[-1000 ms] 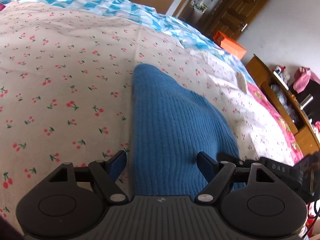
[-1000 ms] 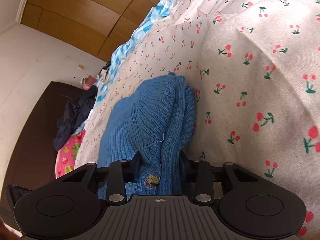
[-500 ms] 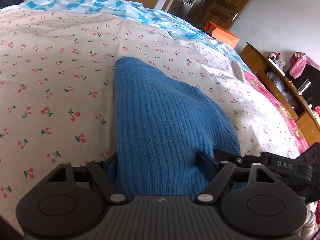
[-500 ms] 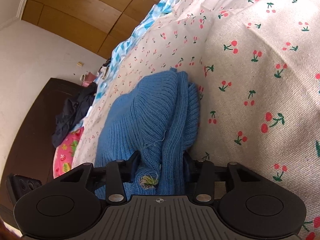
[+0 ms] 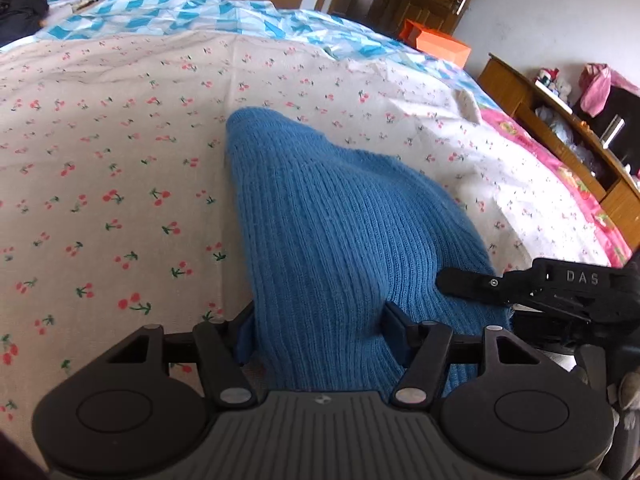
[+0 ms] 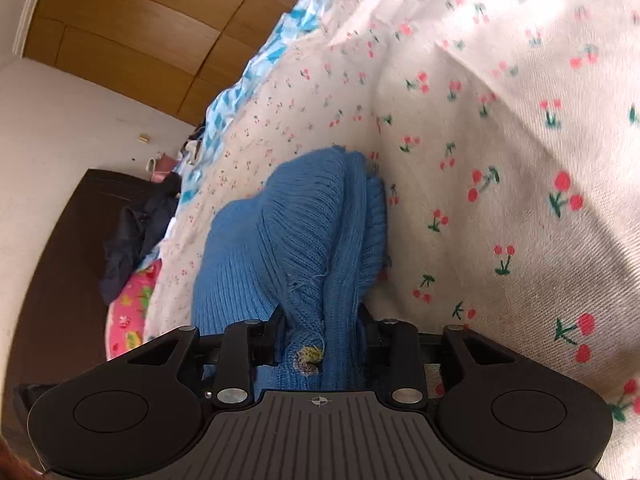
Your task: Fold small clothes
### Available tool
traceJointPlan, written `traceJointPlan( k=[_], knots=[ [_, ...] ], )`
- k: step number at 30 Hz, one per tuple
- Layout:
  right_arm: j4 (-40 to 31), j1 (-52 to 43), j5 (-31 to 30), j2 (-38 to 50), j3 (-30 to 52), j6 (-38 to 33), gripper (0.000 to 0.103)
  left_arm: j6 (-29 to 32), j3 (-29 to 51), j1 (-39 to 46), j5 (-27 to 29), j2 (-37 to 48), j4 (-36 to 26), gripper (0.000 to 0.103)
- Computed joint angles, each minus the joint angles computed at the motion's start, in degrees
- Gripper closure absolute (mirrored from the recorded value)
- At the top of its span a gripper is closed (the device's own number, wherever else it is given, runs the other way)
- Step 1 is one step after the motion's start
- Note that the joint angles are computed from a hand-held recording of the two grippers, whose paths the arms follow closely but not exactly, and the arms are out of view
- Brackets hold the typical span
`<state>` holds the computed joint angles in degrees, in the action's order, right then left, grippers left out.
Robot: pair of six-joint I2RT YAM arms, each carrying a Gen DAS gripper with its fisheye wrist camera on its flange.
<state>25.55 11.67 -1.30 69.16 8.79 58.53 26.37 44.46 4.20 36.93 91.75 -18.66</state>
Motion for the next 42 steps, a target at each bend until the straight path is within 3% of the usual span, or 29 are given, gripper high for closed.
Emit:
traceJointPlan(
  k=[4, 6, 8, 11, 14, 16, 18, 23, 26, 31, 37, 40, 42],
  knots=[
    [-21.4, 16.7, 22.3, -14.5, 3.3, 2.3, 0.069, 4.4, -3.9, 1.9, -0.1, -7.7, 1.4, 0.037],
    [-28.0, 26.7, 33.3, -15.8, 6.1, 5.1, 0.069, 6.4, -5.8, 3.2, 0.6, -10.9, 2.2, 0.037],
    [-31.4, 33.2, 40.1, -13.2, 9.5, 5.7, 0.069, 7.4, -7.4, 4.0, 0.8, -13.0, 2.8, 0.037],
    [-28.4, 34.4, 38.5, -9.9, 10.7, 1.8, 0.074, 8.1, -8.7, 2.9, -1.3, -13.7, 3.9, 0.037],
    [-28.0, 31.3, 33.6, -4.2, 11.0, 3.8, 0.079, 8.7, -9.6, 1.6, -4.4, -13.2, 4.5, 0.037],
    [-30.0, 30.1, 32.9, -1.5, 11.2, 5.5, 0.093, 9.2, -10.7, 1.3, -6.5, -12.5, 5.8, 0.036],
    [-29.7, 29.3, 32.1, -1.9, 10.2, 6.7, 0.099, 9.3, -10.6, 1.7, -7.7, -10.9, 5.6, 0.035],
    [-38.3, 37.3, 40.7, 1.6, 15.9, 11.6, 0.098, 9.2, -10.3, 3.8, -6.3, -11.8, 2.2, 0.035],
    [-45.0, 43.4, 47.1, 3.9, 20.1, 15.8, 0.085, 11.1, -11.3, 5.0, -5.8, -14.4, 1.0, 0.034],
    [-49.9, 43.6, 46.4, 8.4, 22.5, 19.8, 0.091, 11.6, -11.5, 6.7, -5.2, -14.3, 0.0, 0.030],
    [-52.8, 43.9, 46.6, 7.0, 21.9, 26.0, 0.093, 13.7, -11.7, 8.6, -4.0, -15.3, -2.2, 0.030],
    [-60.5, 49.0, 50.6, 10.6, 26.6, 32.1, 0.085, 14.6, -12.3, 9.3, -3.9, -16.3, -2.5, 0.030],
    [-66.7, 52.5, 53.1, 13.7, 30.5, 36.6, 0.085, 15.6, -12.8, 9.8, -3.8, -16.9, -2.8, 0.029]
  ],
)
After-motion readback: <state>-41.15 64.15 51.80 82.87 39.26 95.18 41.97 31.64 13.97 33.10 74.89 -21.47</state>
